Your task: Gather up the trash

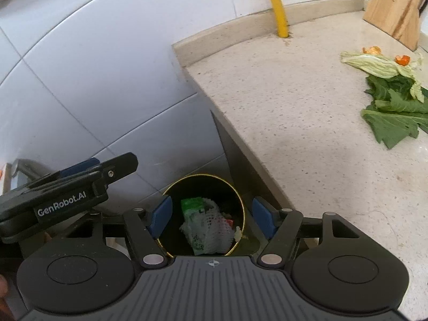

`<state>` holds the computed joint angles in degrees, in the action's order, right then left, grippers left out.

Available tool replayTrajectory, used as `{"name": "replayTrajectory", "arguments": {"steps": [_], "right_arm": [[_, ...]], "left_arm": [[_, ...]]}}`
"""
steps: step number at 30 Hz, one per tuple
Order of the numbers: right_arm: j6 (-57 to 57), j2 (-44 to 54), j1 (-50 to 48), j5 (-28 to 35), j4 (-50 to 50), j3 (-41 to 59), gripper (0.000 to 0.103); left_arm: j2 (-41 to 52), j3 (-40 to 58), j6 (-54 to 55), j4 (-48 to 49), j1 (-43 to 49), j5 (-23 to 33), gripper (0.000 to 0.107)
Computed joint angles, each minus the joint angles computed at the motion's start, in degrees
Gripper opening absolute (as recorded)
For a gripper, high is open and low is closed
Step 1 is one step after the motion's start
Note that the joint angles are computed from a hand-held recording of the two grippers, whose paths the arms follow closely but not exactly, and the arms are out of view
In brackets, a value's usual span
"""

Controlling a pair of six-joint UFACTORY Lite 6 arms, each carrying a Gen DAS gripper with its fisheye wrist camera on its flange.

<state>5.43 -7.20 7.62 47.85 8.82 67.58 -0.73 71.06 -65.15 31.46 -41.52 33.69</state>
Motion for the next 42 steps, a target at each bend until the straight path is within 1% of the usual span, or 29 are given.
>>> {"name": "replayTrajectory", "arguments": {"steps": [5,16,20,31,42], "right_arm": [[0.5,-0.6,0.2,0.4,-0.5,-0.3,0.077],[-0.6,-1.3,-1.5,1.1,-0.2,-0.1,0.077],[-2.0,-1.0,-2.4,1.4,0.7,0.1,0.078],[-3.7,1.4,-2.8,2.2,1.9,1.9,0.079],[-4.6,1.3,-3.1,2.0,2.5,1.5,0.079]], "left_arm": [[-0.4,-0.4,-0.6,0.4,0.1,-0.4,0.060],[-1.1,-0.7,-0.5,1.5,-1.0,-0.6,0.060],[-0.8,-0.5,-1.8,3.7,-1.8,0.6,0.060],[-0.5,-0.2,-2.4,3.9,-1.9,0.6,0.060],[-0.7,-0.3,-1.7,3.3,-1.7,-0.1,0.060]]}}
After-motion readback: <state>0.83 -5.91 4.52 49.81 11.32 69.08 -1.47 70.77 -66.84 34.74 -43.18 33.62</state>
